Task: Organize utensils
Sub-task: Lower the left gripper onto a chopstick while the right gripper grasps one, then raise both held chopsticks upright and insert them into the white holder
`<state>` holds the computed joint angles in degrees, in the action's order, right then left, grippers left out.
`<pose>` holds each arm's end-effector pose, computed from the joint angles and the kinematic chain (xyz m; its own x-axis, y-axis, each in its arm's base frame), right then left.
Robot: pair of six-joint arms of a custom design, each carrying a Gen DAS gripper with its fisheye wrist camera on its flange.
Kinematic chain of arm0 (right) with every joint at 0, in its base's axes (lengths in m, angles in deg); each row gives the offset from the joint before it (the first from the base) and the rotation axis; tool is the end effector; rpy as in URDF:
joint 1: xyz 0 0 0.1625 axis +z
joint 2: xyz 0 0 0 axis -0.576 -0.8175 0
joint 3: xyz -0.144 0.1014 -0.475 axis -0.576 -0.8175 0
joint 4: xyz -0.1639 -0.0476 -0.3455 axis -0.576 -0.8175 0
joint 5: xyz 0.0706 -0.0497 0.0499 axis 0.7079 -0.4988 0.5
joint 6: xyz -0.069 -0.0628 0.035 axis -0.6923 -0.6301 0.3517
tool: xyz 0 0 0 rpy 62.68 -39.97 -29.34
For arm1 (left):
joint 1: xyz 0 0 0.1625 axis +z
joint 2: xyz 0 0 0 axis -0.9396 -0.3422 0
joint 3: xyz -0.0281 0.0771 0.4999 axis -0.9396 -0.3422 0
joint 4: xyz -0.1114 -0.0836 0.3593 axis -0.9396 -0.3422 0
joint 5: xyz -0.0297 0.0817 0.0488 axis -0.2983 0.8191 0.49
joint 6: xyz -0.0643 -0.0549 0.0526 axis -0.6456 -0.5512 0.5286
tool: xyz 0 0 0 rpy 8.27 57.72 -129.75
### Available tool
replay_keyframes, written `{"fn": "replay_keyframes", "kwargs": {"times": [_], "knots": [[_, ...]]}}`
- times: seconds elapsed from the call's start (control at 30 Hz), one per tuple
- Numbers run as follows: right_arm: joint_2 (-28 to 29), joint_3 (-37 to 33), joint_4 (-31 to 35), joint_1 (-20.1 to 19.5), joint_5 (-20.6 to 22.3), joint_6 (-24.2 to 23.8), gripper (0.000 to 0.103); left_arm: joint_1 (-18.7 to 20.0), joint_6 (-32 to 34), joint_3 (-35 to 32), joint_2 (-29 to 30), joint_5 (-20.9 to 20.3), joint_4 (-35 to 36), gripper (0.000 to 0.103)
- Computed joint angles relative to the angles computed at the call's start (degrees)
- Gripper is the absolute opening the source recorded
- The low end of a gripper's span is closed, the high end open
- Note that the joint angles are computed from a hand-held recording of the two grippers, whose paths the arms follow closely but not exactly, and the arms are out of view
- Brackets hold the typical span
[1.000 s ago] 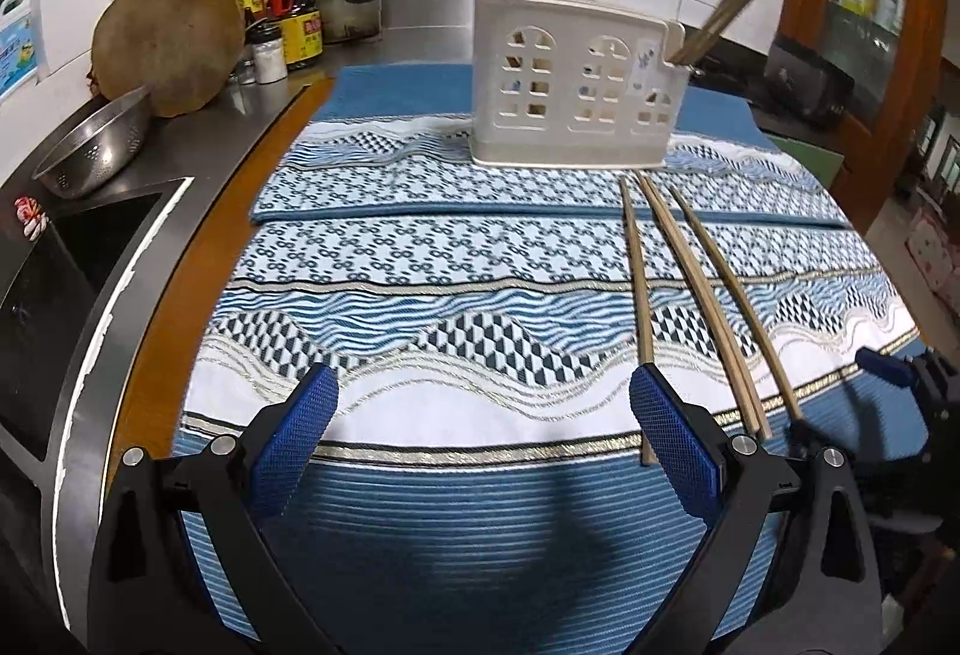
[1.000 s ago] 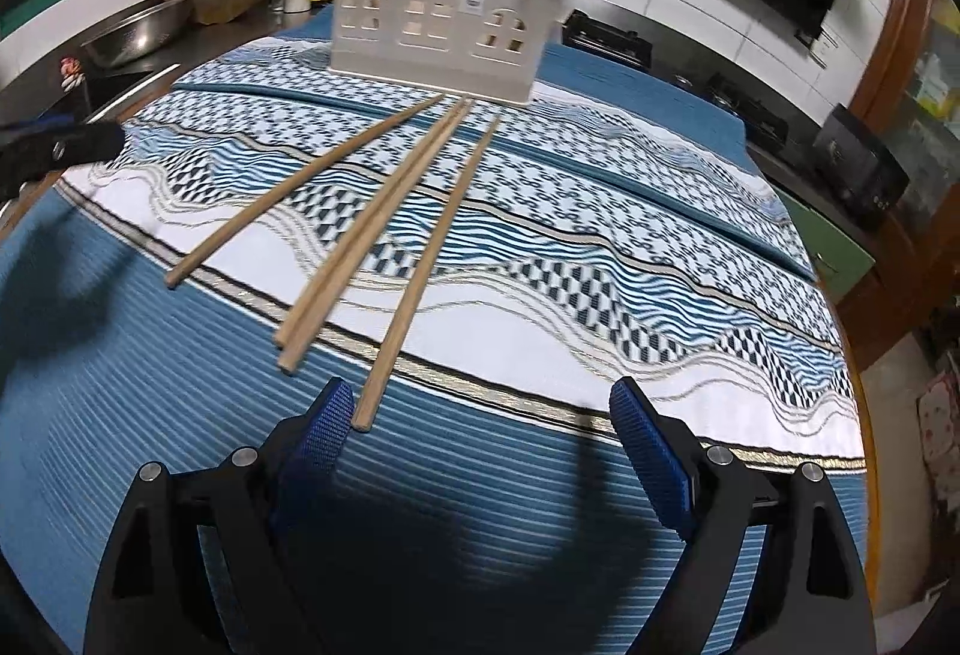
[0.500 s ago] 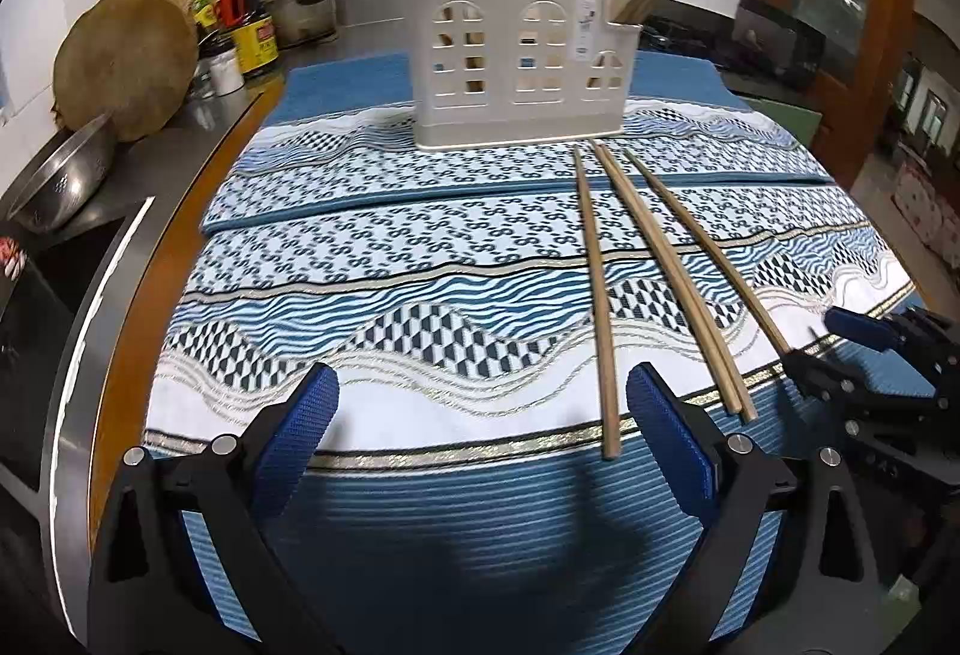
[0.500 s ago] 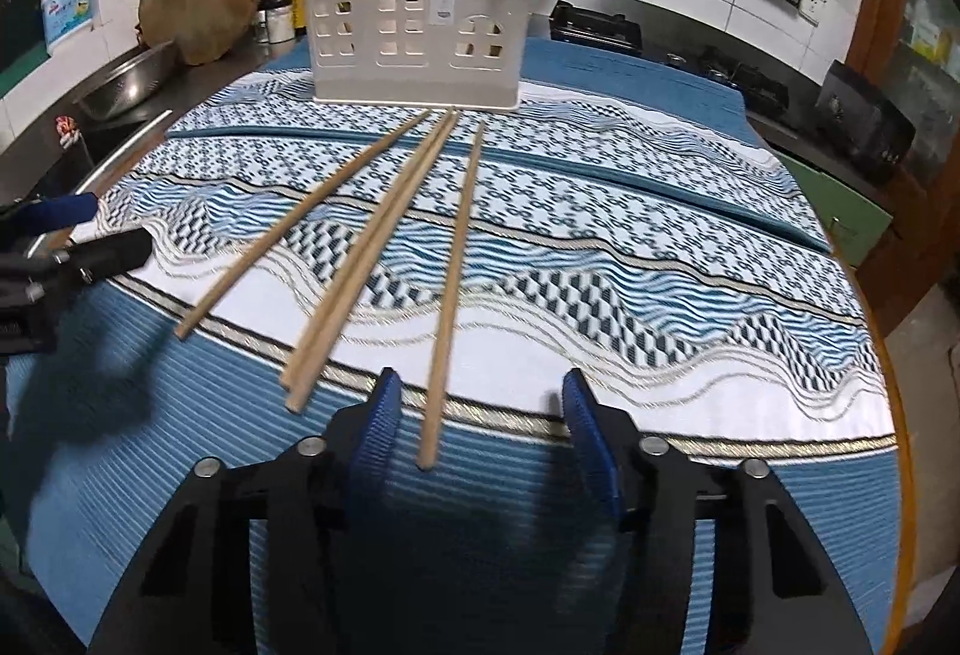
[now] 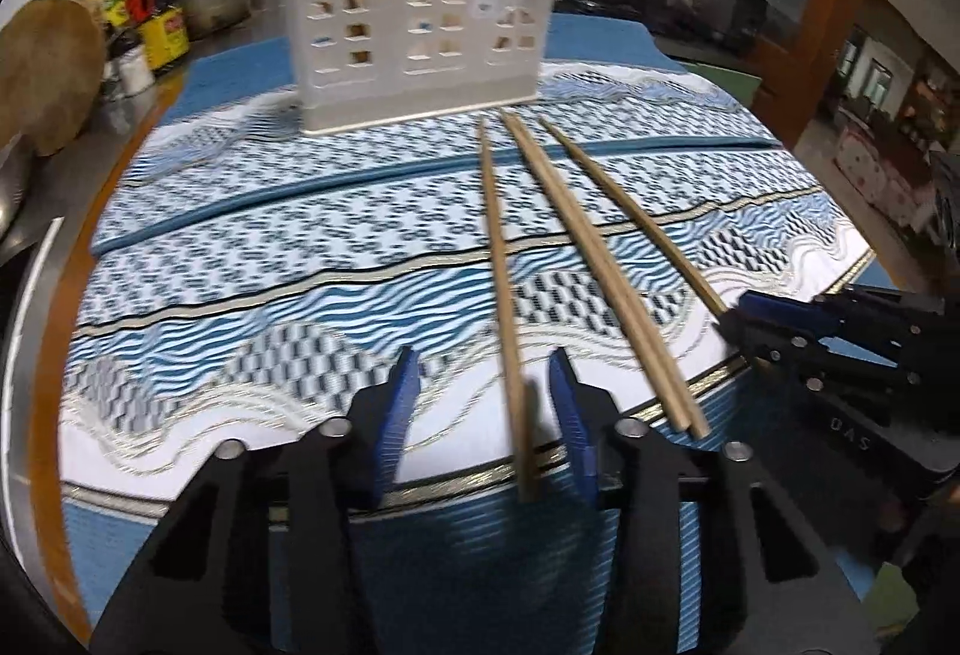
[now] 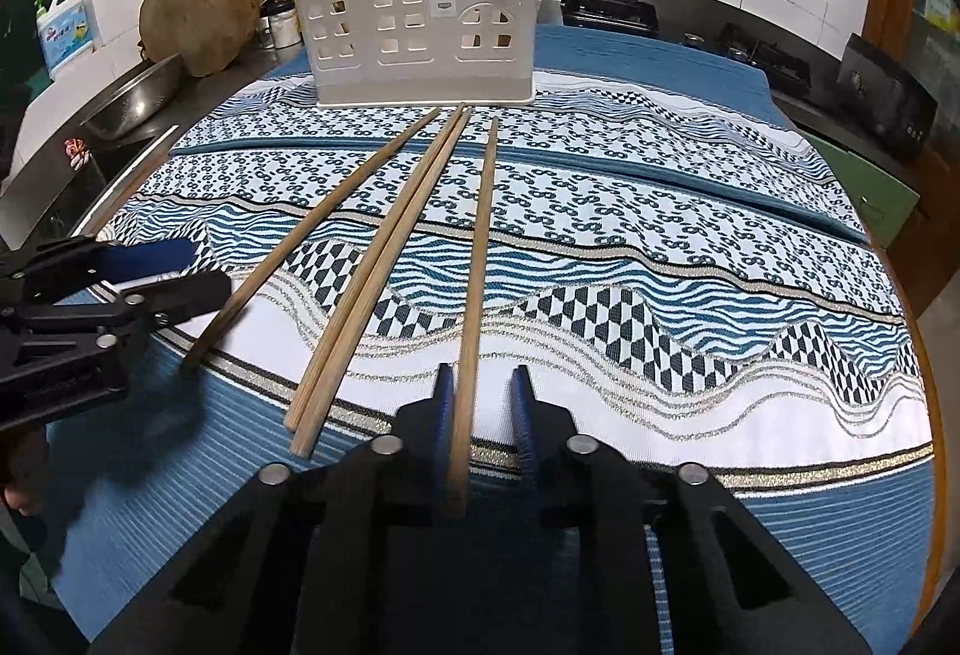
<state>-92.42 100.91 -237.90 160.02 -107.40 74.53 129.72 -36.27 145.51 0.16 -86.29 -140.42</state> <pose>0.4214 -0.4870 -0.0364 -0.6977 -0.3077 0.6470 -0.5946 0.7525 -0.2832 -0.0508 -0.4811 0.3603 -0.7510 0.2059 -0.6274 0.5162 0.7755 -0.3635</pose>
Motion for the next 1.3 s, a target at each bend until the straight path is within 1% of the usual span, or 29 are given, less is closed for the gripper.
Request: {"fn": "replay_keyframes", "kwargs": {"times": [0.07, 0.17, 0.23, 0.27, 0.33, 0.47, 0.53, 0.6, 0.63, 0.67, 0.7, 0.8, 1.07, 1.17, 1.3], "knots": [[0.1, -0.3, 0.0, -0.2, 0.2, -0.2, 0.016, 0.6, 0.0, -0.8, 1.0, -1.0, 0.4, 0.031], [0.4, -0.7, -0.3, -0.3, 0.3, -0.8, 0.016, 1.3, 0.1, -1.7, 2.2, -1.5, 0.6, 0.026], [0.7, -1.1, -0.4, -0.3, 0.1, -1.4, 0.016, 1.4, 0.4, -1.7, 2.6, -1.5, -0.2, 0.025], [0.7, -1.2, -0.5, -0.4, 0.1, -1.5, 0.016, 1.4, 0.5, -1.8, 2.7, -1.5, -0.3, 0.022], [0.7, -1.3, -0.7, -0.4, 0.2, -1.8, 0.016, 1.5, 0.7, -1.8, 2.9, -1.6, -0.9, 0.021], [0.9, -1.5, -0.8, -0.6, 0.5, -2.3, 0.016, 0.7, 0.6, -1.0, 3.4, -0.6, -2.2, 0.013], [0.9, -1.7, -0.8, -0.7, 0.6, -2.4, 0.015, 0.5, 0.2, -0.6, 3.9, 0.2, -3.6, 0.013], [0.8, -1.6, -0.9, -0.7, 0.6, -2.2, 0.011, -0.1, 0.1, -0.1, 4.4, 1.7, -4.5, 0.013], [0.8, -1.6, -0.9, -0.8, 0.6, -2.1, 0.007, -0.3, 0.3, 0.0, 4.7, 2.5, -4.9, 0.011], [0.6, -1.4, -0.8, -0.9, 0.9, -1.9, 0.007, -0.5, 0.0, 0.1, 4.9, 3.1, -5.0, 0.008], [0.4, -1.4, -0.7, -0.9, 0.9, -1.9, 0.007, -0.5, -0.8, -0.2, 4.7, 2.8, -4.3, 0.006], [-0.1, -0.8, -1.8, -0.4, 0.4, -2.4, 0.007, -0.1, -2.1, -0.8, 3.7, 0.9, -3.2, 0.006], [-2.9, -0.6, -5.5, 1.9, 0.7, -6.4, 0.007, -1.5, -0.7, -1.4, -0.1, -0.4, -4.6, 0.006], [-4.4, -1.5, -5.4, 2.7, 1.4, -7.9, 0.007, -2.2, 0.3, -1.7, -1.4, -1.0, -5.7, 0.006], [-5.8, -4.5, -2.2, 3.3, 3.3, -8.9, 0.007, -2.2, 0.9, -3.5, -2.7, -2.7, -5.6, 0.006]]}}
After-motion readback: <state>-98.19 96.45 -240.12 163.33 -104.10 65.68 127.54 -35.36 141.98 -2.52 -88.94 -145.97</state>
